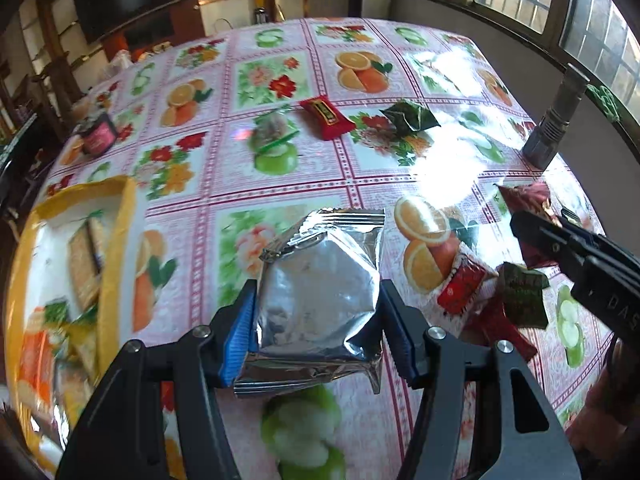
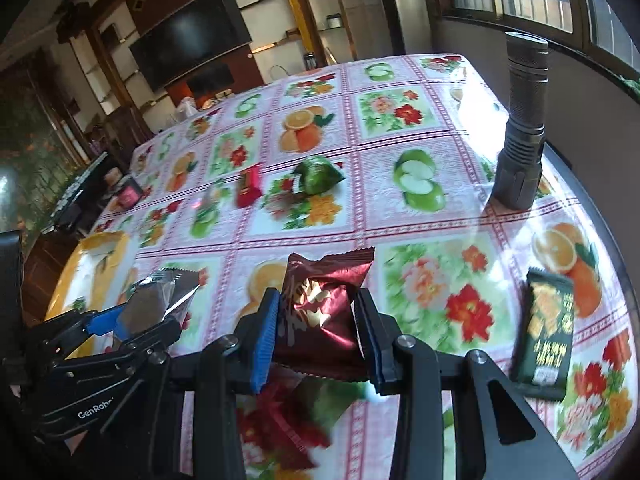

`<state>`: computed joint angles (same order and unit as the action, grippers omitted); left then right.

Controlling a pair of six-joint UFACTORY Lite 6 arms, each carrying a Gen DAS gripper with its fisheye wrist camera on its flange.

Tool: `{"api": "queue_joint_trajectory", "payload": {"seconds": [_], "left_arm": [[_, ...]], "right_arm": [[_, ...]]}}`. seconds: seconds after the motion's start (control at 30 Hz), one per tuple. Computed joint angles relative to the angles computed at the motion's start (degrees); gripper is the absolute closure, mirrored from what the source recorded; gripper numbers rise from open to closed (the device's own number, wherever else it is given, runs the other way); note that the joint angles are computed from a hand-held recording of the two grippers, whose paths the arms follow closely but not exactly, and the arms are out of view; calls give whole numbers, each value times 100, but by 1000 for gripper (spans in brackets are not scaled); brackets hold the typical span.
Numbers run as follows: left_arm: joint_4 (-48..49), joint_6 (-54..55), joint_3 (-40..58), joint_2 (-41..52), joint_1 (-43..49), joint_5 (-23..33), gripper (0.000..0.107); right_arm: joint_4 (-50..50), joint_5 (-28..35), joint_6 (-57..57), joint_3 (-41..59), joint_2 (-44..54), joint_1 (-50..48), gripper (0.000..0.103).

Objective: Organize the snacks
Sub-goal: 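Carry the foil packet and maroon bag toward the tray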

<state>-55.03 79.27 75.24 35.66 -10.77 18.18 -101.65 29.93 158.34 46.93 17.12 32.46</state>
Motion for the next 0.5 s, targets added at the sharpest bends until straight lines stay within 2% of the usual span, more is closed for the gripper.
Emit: {"api": "queue_joint_trajectory", "payload": {"seconds": [0.17, 0.5], "left_arm": [[-692, 773, -640, -616, 266, -47, 47], [-915, 1171, -904, -1016, 1144, 273, 47]], "right_arm": [[101, 32, -70, 195, 66, 290, 65], [302, 9, -380, 1016, 569, 687, 65]]}}
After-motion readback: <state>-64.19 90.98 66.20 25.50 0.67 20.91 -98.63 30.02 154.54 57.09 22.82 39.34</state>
